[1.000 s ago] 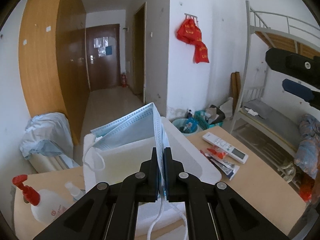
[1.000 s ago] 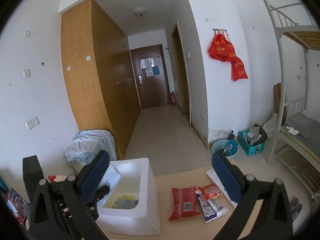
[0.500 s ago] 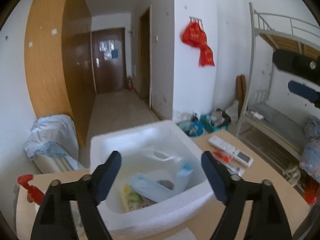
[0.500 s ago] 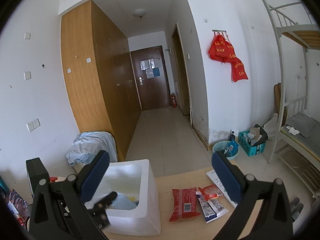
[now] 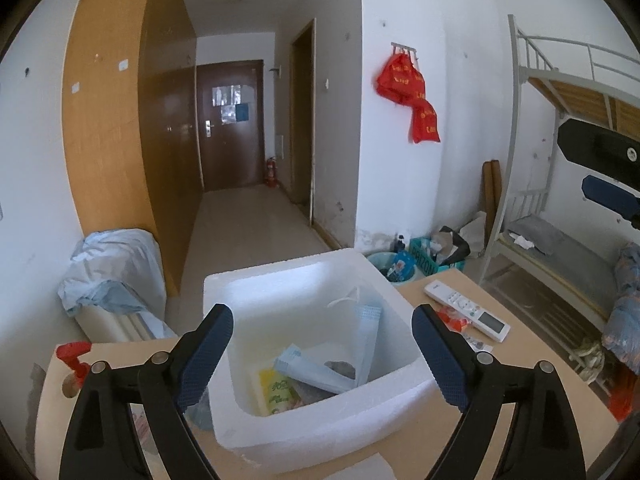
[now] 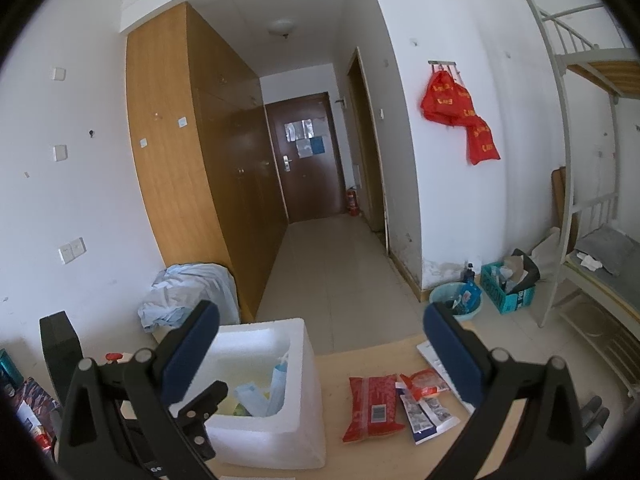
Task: Organize soft objects
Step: 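Withdraw both tools from the foam box toward the white tissues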
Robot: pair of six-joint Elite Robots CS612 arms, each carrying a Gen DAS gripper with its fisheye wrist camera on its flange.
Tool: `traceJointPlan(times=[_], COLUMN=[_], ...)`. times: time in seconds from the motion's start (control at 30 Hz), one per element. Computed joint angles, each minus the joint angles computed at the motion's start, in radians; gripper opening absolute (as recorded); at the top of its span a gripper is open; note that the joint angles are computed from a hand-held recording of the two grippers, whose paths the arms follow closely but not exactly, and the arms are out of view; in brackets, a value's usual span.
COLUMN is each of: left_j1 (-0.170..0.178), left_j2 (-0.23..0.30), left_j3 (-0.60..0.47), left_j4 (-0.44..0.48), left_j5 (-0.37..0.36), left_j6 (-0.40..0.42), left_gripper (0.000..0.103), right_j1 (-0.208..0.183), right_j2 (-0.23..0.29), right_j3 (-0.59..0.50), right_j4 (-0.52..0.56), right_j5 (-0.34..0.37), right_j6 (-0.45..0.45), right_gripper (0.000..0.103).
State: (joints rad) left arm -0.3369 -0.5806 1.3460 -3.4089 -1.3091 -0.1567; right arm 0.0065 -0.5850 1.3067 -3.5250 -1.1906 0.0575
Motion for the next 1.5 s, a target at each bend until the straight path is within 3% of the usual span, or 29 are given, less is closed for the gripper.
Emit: traceJointPlan(times=[0.3, 0.43, 0.8, 1.5], left_j1=[-0.023, -0.037, -0.067, -0.113], left_j2=[-0.054, -0.086, -0.164, -0.23], left_j3=[0.084, 0.139, 0.27, 0.429], left_j4=[-0.06, -0.096, -0.18, -0.337], left_j5=[0.027, 0.055, 0.096, 0.185], left_j6=[-0.004, -0.023, -0.076, -0.068], left_gripper=[0.091, 0.098, 0.101, 0.101], right_j1=[-0.011, -0.02, -0.035, -0.045], right_j2=[-0.036, -0.06, -0.113, -0.157], right_j3=[0.062, 0.109, 0.22, 0.334], right_j4=[-0.035, -0.076, -0.159, -0.241], right_j5=[0.03, 0.043, 0.069, 0.106], right_j6=[-0.009, -0.005, -0.02, -0.053], right_gripper=[0.103, 0.103, 0.103, 0.103])
